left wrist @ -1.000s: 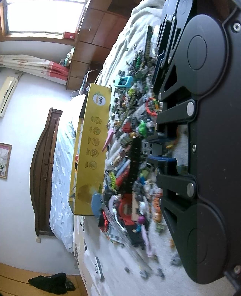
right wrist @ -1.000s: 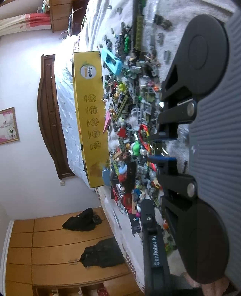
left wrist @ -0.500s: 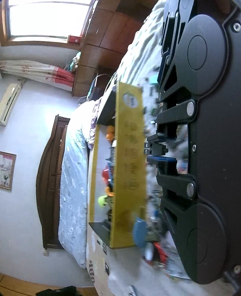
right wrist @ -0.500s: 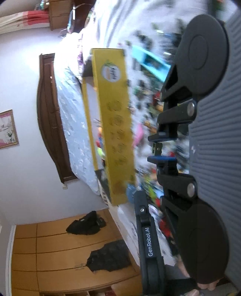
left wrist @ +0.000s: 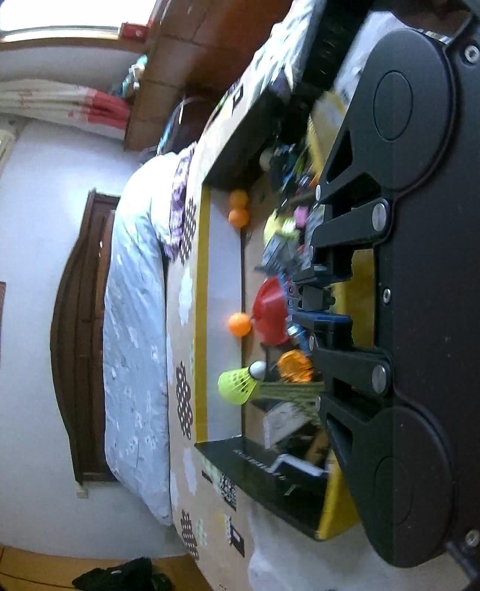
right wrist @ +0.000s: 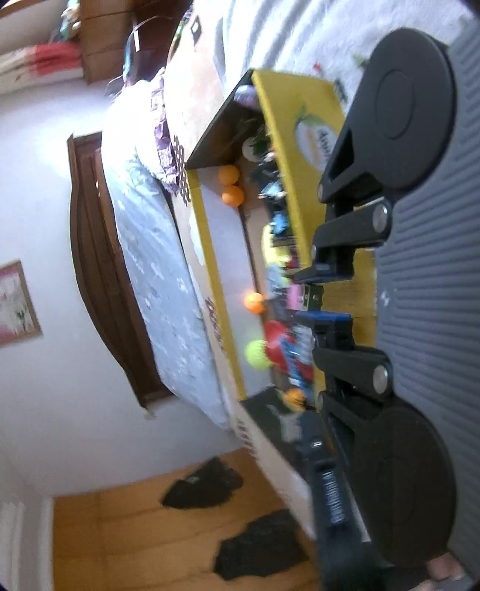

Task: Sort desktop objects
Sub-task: 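Carry the green piece with the left tool into the yellow box, then open the left tool to drop the piece into the yellow box, then move both open tools back over the Lego pile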

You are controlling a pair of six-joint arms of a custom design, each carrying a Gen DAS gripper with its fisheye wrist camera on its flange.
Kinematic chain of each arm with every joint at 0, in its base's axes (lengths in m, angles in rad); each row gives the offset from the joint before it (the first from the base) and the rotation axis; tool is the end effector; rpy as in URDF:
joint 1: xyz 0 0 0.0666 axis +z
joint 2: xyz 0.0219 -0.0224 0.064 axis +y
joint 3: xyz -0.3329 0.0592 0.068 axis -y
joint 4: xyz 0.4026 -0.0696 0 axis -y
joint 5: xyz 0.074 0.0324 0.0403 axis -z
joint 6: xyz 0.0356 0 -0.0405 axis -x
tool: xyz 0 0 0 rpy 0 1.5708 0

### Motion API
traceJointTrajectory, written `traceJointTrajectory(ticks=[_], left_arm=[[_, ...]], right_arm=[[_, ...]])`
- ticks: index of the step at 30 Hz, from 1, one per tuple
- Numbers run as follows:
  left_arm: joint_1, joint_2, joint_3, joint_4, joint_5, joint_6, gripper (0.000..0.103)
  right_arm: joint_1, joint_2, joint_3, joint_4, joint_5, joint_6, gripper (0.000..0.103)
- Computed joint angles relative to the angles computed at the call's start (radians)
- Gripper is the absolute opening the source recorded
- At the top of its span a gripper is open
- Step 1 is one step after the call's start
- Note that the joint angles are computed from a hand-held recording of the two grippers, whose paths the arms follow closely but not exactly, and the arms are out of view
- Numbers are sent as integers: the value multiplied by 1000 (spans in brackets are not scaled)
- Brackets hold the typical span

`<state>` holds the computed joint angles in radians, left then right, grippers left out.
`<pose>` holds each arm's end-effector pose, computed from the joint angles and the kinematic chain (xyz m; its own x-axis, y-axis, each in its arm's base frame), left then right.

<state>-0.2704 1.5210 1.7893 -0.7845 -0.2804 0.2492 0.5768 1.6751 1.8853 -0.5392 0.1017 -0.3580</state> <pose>0.5378 -0.1393 0.5196 -0.4671 -0.1165 -0.8765 -0.0933 0.9922 -0.0821 0.5231 0.3355 0.5031 -0.4155 0.1455 -0.8979 -0.3378 0.8918 0.3009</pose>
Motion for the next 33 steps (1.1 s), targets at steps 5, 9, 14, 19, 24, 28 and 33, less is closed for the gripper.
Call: traceJointTrajectory(ticks=[5, 9, 14, 19, 24, 28, 33], left_arm=[[27, 121, 136, -57, -49, 11, 14], [45, 181, 200, -109, -74, 47, 31], [45, 174, 182, -117, -73, 69, 53], [24, 139, 147, -116, -74, 62, 68], [0, 62, 62, -104, -78, 43, 81], [-19, -29, -31, -101, -72, 38, 85], [-57, -149, -135, -124, -83, 52, 87]], right_arm=[[-14, 155, 225, -68, 35, -4, 18], [-23, 253, 364, -150, 19, -22, 23], [-17, 239, 326, -134, 8, -11, 64], [-11, 198, 271, -136, -8, -21, 72], [-4, 116, 169, -116, -19, -47, 82], [2, 27, 57, -109, -31, -92, 87], [15, -79, -61, -115, -51, -130, 92]])
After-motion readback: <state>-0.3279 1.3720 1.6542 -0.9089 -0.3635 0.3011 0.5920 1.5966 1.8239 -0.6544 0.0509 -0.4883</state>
